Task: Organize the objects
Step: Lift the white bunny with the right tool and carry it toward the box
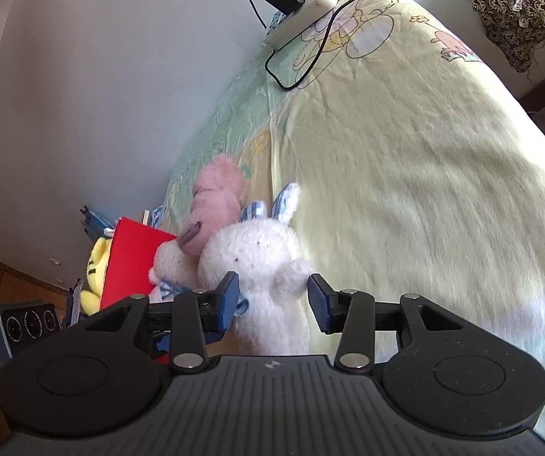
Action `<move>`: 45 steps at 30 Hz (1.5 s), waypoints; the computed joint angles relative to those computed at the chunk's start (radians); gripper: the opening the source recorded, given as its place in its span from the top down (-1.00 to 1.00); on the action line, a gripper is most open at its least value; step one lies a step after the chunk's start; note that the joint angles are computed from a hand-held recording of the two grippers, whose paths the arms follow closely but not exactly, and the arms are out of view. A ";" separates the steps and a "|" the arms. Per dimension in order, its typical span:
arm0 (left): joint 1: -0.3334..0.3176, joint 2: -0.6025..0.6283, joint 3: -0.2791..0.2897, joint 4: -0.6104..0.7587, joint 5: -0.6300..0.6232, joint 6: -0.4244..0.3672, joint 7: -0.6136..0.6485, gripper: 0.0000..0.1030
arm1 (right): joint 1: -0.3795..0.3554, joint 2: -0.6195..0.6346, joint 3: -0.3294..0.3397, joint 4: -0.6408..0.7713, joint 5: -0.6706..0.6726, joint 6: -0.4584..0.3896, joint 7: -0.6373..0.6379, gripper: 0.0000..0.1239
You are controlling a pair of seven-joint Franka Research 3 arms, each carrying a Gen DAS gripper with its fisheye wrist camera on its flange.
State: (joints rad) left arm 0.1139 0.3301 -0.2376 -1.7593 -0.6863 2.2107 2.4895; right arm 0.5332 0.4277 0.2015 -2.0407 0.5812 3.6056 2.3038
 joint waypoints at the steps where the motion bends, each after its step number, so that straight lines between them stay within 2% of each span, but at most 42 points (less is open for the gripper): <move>1: -0.012 0.006 0.003 0.004 0.020 0.018 -0.018 -0.92 | -0.043 0.016 0.035 0.006 -0.047 0.006 0.044 0.27; 2: -0.021 0.013 0.004 0.010 0.038 0.031 -0.035 -0.91 | -0.091 0.039 0.073 0.016 -0.107 0.020 0.095 0.25; 4: -0.034 0.029 0.006 0.028 0.079 0.033 -0.080 -0.87 | -0.140 0.076 0.111 0.036 -0.188 0.038 0.164 0.22; 6: -0.040 0.045 0.005 0.046 0.114 0.029 -0.120 -0.74 | -0.162 0.103 0.122 0.057 -0.241 0.035 0.203 0.17; 9: -0.044 0.055 -0.003 0.055 0.150 0.040 -0.154 -0.69 | -0.156 0.104 0.111 0.060 -0.266 0.035 0.214 0.18; 13: -0.043 0.050 -0.013 0.051 0.180 0.049 -0.165 -0.60 | -0.207 0.110 0.148 0.043 -0.351 0.063 0.282 0.34; 18: -0.047 0.038 -0.017 0.040 0.205 0.065 -0.170 -0.53 | -0.152 0.078 0.104 0.028 -0.319 0.044 0.270 0.36; 29: -0.052 -0.006 -0.008 -0.006 0.239 0.073 -0.138 -0.48 | -0.100 0.053 0.081 0.031 -0.256 -0.008 0.238 0.35; 36: -0.057 -0.067 0.006 -0.072 0.259 0.086 -0.087 -0.48 | -0.001 0.009 0.014 0.040 -0.140 -0.102 0.142 0.34; 41: -0.061 -0.103 0.023 -0.106 0.259 0.083 -0.063 -0.48 | 0.043 -0.002 -0.008 0.056 -0.073 -0.143 0.094 0.33; 45: -0.065 -0.124 0.039 -0.128 0.269 0.076 -0.062 -0.49 | 0.109 -0.007 -0.065 0.085 -0.020 -0.203 0.044 0.33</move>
